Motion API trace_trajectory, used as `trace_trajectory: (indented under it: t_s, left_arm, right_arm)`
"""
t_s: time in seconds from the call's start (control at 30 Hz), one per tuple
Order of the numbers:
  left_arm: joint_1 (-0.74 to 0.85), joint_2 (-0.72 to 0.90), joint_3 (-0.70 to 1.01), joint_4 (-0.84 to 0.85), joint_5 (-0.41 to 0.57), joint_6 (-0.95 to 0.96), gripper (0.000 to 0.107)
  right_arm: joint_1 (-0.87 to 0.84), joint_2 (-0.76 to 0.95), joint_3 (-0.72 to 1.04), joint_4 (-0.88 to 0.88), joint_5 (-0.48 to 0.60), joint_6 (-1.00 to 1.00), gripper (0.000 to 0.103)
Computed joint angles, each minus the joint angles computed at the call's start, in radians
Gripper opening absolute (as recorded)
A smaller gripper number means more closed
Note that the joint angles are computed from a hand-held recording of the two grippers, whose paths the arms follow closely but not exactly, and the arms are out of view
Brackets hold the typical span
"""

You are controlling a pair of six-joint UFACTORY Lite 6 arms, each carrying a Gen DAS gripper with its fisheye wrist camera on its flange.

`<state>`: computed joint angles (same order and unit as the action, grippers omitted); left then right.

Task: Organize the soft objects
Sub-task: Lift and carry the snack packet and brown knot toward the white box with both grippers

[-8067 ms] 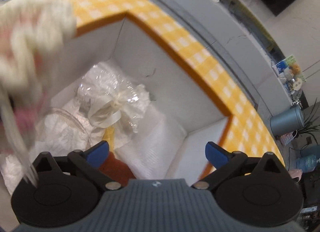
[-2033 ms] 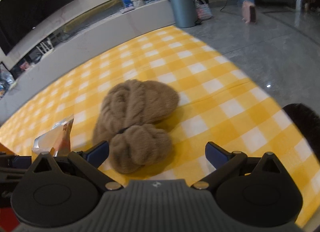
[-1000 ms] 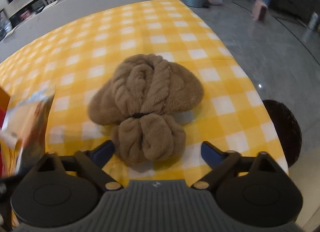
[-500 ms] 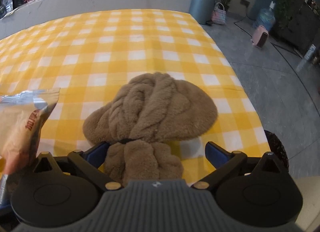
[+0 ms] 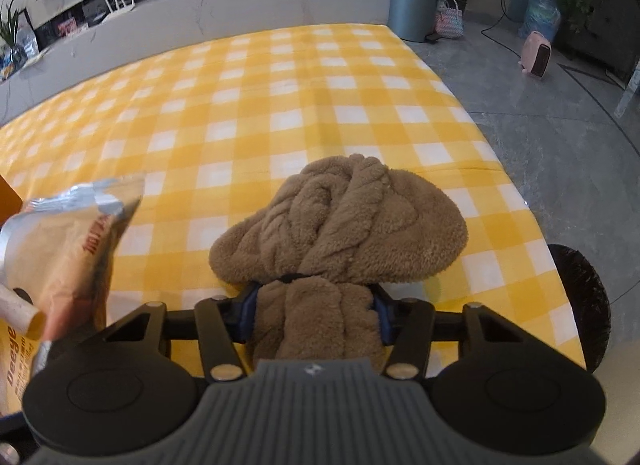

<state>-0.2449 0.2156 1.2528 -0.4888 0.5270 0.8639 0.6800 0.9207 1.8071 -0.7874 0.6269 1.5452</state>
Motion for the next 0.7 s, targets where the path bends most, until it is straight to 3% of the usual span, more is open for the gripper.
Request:
trace_trajectory:
  t_s: [0.13, 0.37, 0.7]
  left_arm:
    - [0.006, -0.04, -0.012, 0.001, -0.01, 0.005, 0.07]
    - [0.095, -0.101, 0.018, -0.063, 0.059, 0.039, 0.07]
    - [0.282, -0.183, 0.04, -0.208, 0.156, 0.197, 0.07]
  right_arm:
    - [0.0, -0.042, -0.061, -0.051, -0.023, 0.088, 0.053]
    - [0.032, -0.209, -0.263, -0.327, -0.03, 0.448, 0.053]
    - [0.105, -0.343, -0.375, -0.51, 0.046, 0.705, 0.053]
